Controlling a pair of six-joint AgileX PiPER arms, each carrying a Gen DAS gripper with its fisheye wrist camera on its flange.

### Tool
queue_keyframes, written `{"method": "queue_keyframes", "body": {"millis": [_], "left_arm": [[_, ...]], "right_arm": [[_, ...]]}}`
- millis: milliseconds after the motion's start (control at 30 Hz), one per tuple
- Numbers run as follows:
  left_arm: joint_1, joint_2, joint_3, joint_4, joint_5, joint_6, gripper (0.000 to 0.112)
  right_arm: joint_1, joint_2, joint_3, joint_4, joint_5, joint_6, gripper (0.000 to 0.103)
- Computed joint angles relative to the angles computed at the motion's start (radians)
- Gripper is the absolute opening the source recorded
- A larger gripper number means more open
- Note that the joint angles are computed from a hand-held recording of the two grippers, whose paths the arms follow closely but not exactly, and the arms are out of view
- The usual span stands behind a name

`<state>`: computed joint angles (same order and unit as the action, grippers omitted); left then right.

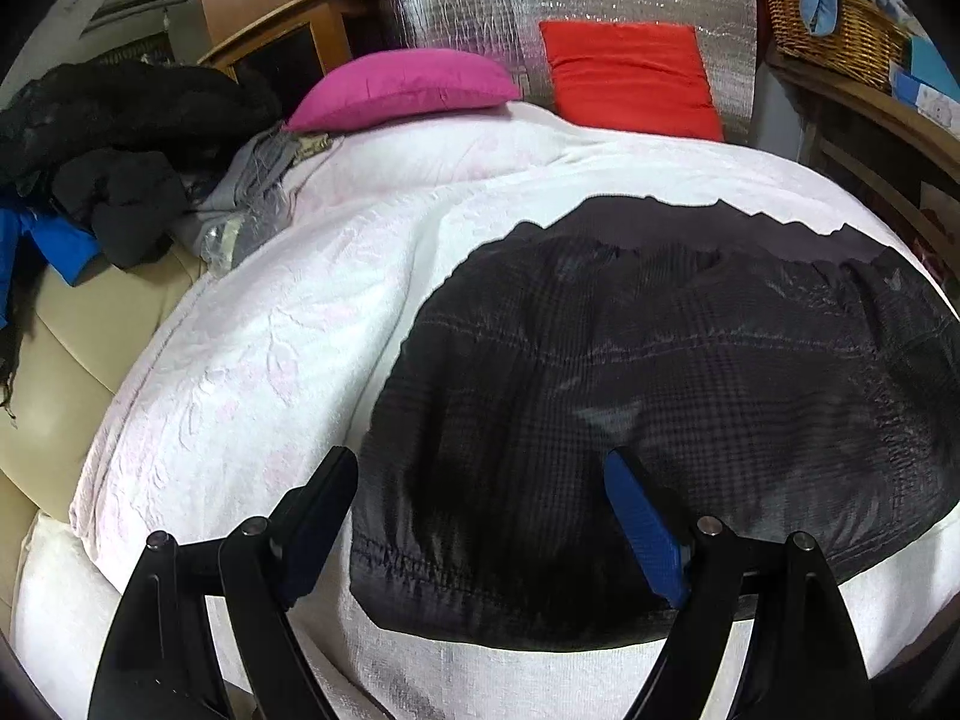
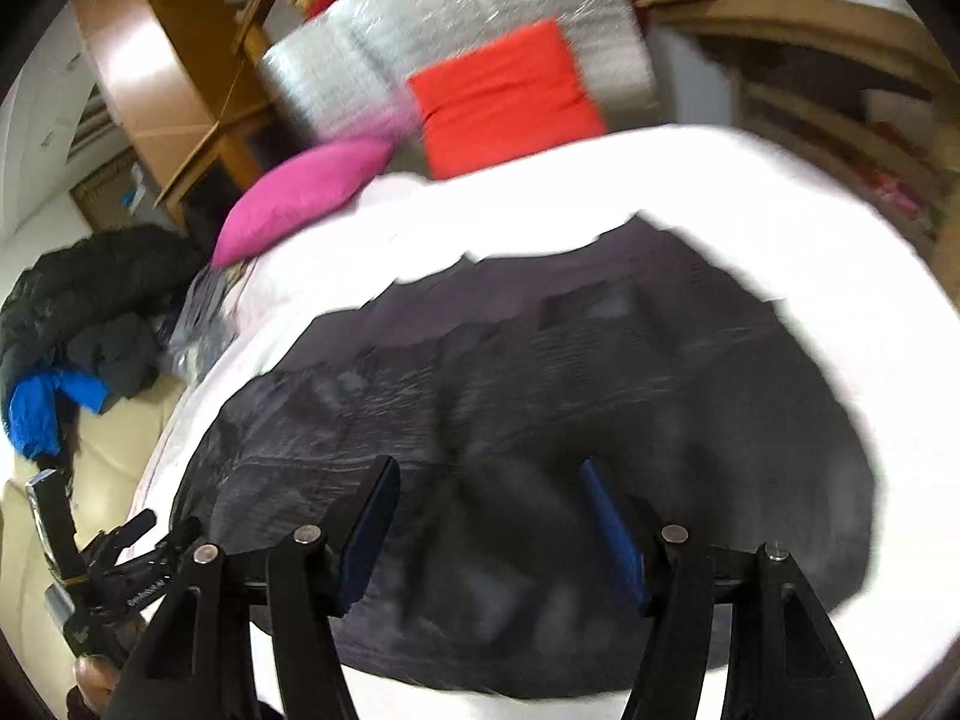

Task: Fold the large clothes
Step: 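Press and smooth the folded jacket flat with both grippers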

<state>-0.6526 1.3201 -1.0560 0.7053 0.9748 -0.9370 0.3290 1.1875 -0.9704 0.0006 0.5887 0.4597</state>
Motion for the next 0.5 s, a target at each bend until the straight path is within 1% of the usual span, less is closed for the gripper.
{"method": "queue_keyframes", "body": {"millis": [33,100,133,200,267,300,333,400,500], "left_arm": [[-0.009,-0.003,-0.002,0.011,0.009,-0.010,0.085],[-0.023,-0.005,-0.002,0.026,0.020,-0.022,0.085],[-0.031,-0.004,-0.001,0.033,0.025,-0.029,0.085],[-0.048,0.007,0.001,0.043,0.038,-0.038,0.085],[-0.050,0.030,0.000,0.040,0.047,-0.029,0.085],[-0.050,0.042,-0.002,0.036,0.051,-0.023,0.085],[-0.047,0.054,-0.001,0.031,0.049,-0.019,0.085],[-0.046,0.058,-0.001,0.031,0.050,-0.019,0.085],[-0.047,0.038,-0.004,0.019,0.062,-0.012,0.085]], "right_arm": [[-0.013,-0.024,0.017,-0.017,0.006,0.016,0.066],[-0.026,-0.079,0.059,-0.093,0.032,0.106,0.066],[-0.034,-0.096,0.072,-0.103,0.047,0.126,0.066],[-0.075,-0.094,0.090,-0.053,0.068,0.094,0.066],[-0.095,-0.051,0.093,-0.029,0.093,0.078,0.067],[-0.093,-0.026,0.090,-0.033,0.102,0.066,0.067],[-0.075,-0.010,0.091,-0.070,0.099,0.082,0.067],[-0.013,-0.006,0.074,-0.184,0.125,0.179,0.067],[0.009,-0.031,0.067,-0.216,0.140,0.222,0.067]]}}
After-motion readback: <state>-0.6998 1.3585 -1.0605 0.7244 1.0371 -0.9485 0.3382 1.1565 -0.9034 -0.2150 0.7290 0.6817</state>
